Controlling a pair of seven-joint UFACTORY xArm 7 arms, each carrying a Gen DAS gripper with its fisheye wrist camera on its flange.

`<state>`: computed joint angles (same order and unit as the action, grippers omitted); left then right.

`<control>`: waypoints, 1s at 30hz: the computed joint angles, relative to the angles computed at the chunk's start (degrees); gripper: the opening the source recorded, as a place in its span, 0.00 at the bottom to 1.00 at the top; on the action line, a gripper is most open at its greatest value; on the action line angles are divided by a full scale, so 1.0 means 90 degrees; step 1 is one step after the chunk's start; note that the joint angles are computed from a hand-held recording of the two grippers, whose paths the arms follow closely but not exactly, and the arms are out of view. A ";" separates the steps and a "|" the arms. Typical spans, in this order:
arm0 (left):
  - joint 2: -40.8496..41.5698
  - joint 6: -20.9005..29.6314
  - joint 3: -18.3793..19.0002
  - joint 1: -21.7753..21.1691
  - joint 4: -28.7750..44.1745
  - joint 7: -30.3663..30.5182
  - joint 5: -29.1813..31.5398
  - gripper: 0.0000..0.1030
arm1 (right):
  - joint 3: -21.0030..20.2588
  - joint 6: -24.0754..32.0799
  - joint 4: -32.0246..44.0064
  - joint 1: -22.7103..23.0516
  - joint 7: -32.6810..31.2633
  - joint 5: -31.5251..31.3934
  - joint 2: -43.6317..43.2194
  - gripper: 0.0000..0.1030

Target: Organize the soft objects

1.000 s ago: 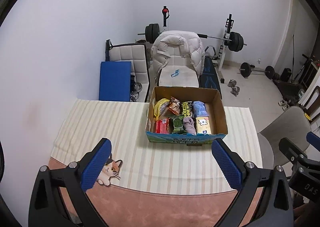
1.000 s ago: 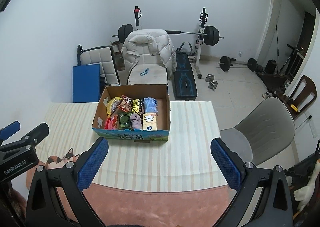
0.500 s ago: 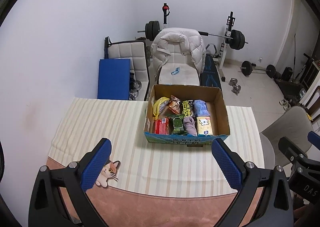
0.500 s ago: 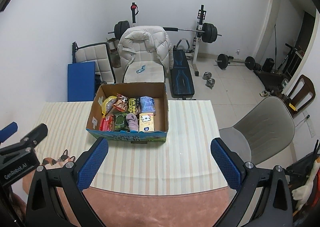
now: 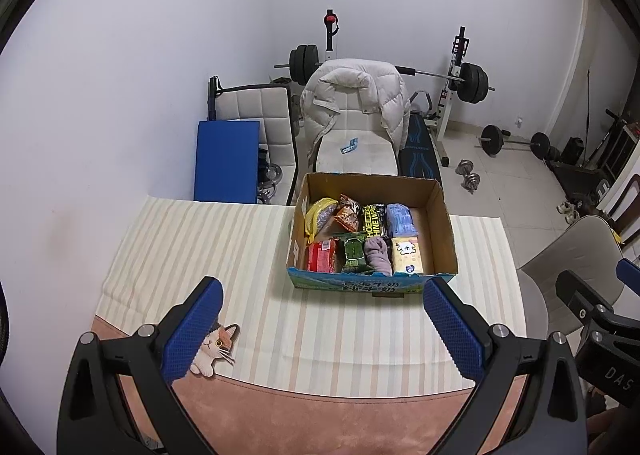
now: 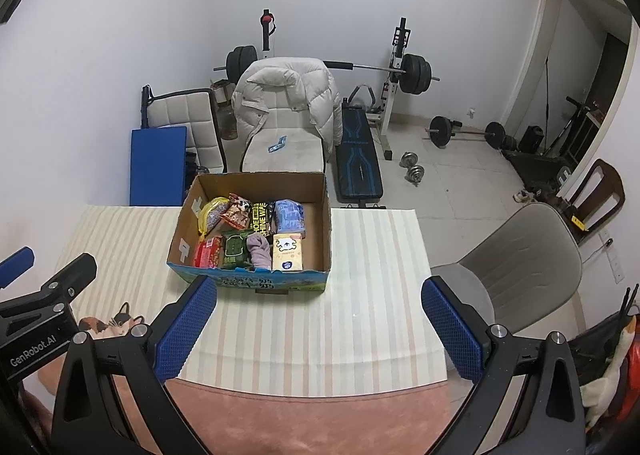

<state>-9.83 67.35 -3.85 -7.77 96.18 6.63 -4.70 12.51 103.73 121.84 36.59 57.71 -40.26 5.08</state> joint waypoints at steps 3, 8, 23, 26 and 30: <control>-0.0001 0.0022 0.0008 -0.0001 0.0004 0.0015 -0.0015 1.00 | 0.0002 0.0033 0.0035 0.0012 0.0008 -0.0010 0.0022 1.00; -0.0017 0.0041 0.0020 0.0006 0.0009 0.0020 -0.0044 1.00 | -0.0005 0.0162 0.0194 0.0105 -0.0047 -0.0104 0.0100 1.00; -0.0097 -0.0016 0.0043 0.0006 0.0011 0.0127 -0.0141 1.00 | -0.0070 0.0357 0.0487 0.0369 -0.0154 -0.0432 0.0164 1.00; -0.0142 -0.0034 0.0040 0.0004 -0.0017 0.0130 -0.0152 1.00 | -0.0080 0.0398 0.0533 0.0408 -0.0156 -0.0468 0.0168 1.00; -0.0151 -0.0026 0.0035 0.0001 -0.0003 0.0130 -0.0150 1.00 | -0.0095 0.0402 0.0558 0.0414 -0.0181 -0.0466 0.0174 1.00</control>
